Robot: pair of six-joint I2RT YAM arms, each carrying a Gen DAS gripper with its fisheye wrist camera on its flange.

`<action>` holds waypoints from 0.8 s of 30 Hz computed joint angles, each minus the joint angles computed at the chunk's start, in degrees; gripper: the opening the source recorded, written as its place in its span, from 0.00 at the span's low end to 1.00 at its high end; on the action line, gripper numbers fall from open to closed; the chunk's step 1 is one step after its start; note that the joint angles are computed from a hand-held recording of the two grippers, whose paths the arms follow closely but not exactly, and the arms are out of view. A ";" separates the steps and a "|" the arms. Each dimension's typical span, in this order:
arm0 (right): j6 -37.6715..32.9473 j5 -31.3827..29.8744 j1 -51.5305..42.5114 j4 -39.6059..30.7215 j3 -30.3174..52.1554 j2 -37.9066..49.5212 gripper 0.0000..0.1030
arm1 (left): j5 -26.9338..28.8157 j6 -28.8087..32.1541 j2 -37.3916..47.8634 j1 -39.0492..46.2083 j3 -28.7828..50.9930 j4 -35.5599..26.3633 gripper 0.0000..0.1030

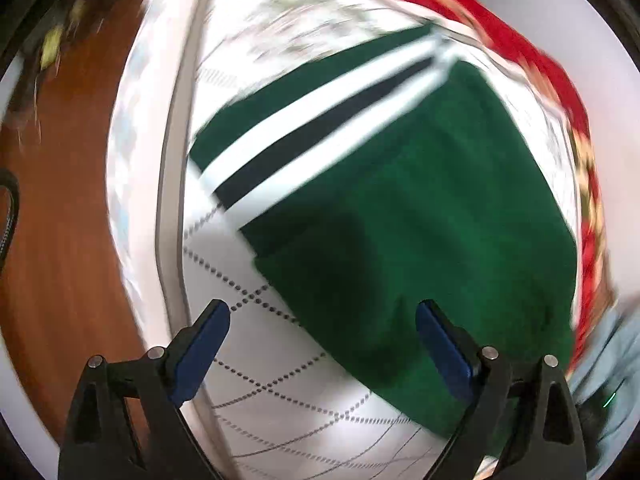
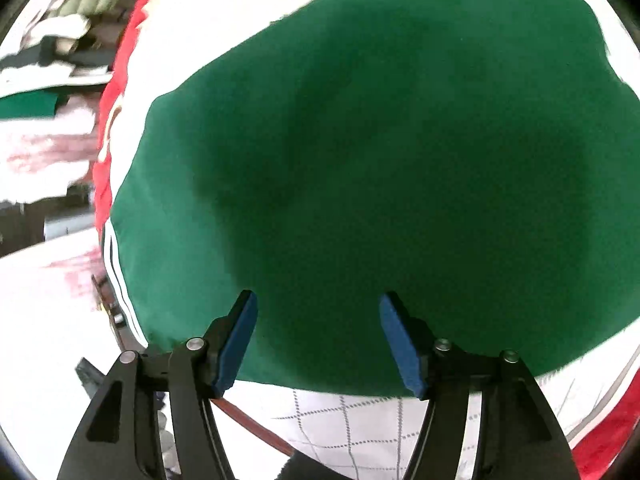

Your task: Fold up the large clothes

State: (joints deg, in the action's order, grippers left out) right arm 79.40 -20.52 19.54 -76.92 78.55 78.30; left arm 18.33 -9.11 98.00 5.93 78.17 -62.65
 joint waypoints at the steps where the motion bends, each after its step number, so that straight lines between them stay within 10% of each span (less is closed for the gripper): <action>1: 1.60 -0.47 -0.01 -0.40 -1.99 -2.46 0.64 | 2.09 -1.81 0.53 1.08 -1.58 2.16 0.91; 5: 10.58 1.06 5.65 11.77 -11.11 -1.89 0.64 | 2.54 -8.17 0.60 -0.10 -6.17 14.35 0.91; 11: 7.38 1.12 7.58 12.78 -7.43 5.21 0.64 | -5.13 -10.18 1.34 -4.84 -2.12 21.27 0.23; 24: 8.17 -1.05 7.80 14.96 -9.45 3.24 0.64 | 16.88 -9.76 6.79 -1.47 5.69 24.49 0.23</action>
State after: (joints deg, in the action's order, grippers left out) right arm 87.57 -21.57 27.34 -61.97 69.09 81.54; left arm 35.22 -18.87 104.79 4.46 83.86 -38.16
